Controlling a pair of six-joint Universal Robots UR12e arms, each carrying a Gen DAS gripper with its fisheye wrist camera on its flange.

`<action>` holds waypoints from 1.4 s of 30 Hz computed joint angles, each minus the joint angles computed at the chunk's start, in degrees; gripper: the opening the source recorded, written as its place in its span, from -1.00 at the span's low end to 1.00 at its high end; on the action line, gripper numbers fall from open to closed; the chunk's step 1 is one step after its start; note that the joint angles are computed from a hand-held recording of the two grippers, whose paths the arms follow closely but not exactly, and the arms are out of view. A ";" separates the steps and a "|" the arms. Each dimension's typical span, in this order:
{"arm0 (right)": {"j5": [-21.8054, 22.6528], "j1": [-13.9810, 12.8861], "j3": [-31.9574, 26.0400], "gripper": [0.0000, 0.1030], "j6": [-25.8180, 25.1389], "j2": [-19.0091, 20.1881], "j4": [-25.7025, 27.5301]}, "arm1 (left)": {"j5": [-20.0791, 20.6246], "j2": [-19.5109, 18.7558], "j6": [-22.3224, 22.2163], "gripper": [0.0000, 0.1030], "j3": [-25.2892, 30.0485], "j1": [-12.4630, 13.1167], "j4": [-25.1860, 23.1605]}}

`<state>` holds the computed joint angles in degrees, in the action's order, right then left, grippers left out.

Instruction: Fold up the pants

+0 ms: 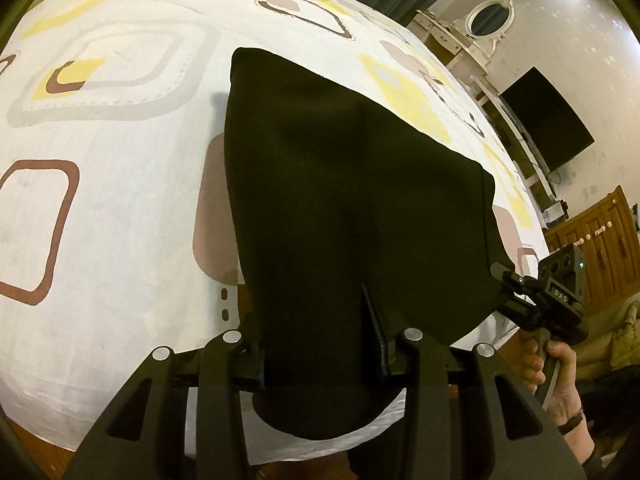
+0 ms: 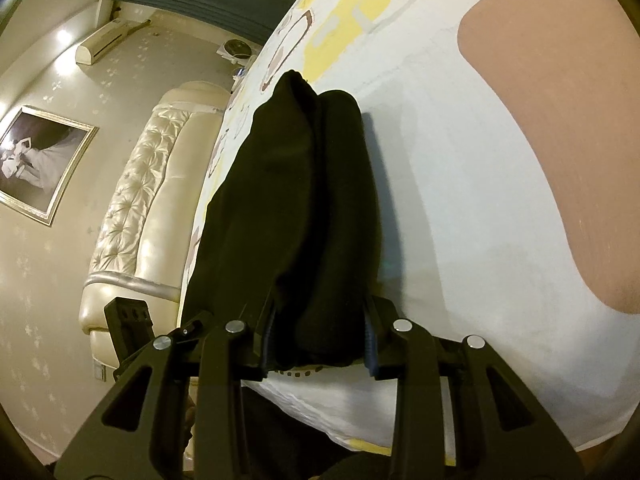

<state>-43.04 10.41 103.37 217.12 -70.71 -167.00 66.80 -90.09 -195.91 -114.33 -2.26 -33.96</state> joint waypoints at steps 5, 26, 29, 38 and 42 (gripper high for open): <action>-0.22 0.32 -0.20 -0.37 0.91 0.07 -0.57 | -0.10 0.14 0.14 -0.24 -0.16 0.09 0.13; 3.18 -1.59 0.69 0.48 -3.04 -1.45 -0.41 | -7.34 4.39 8.51 0.39 -5.22 5.08 4.48; 2.79 -2.60 -0.13 0.61 -3.43 -1.41 -2.07 | -8.08 4.34 10.05 0.44 -5.34 6.58 4.80; 4.03 -2.54 -9.39 0.66 -0.98 6.33 -0.61 | -15.24 -5.20 5.01 0.44 2.90 8.46 3.64; 5.56 -1.66 -13.97 0.66 -1.45 9.66 2.09 | -15.48 -8.65 5.79 0.44 6.63 7.59 1.23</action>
<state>-37.49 8.75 89.40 215.67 -61.05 -164.91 51.32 -98.74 -190.12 -107.71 5.33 -32.73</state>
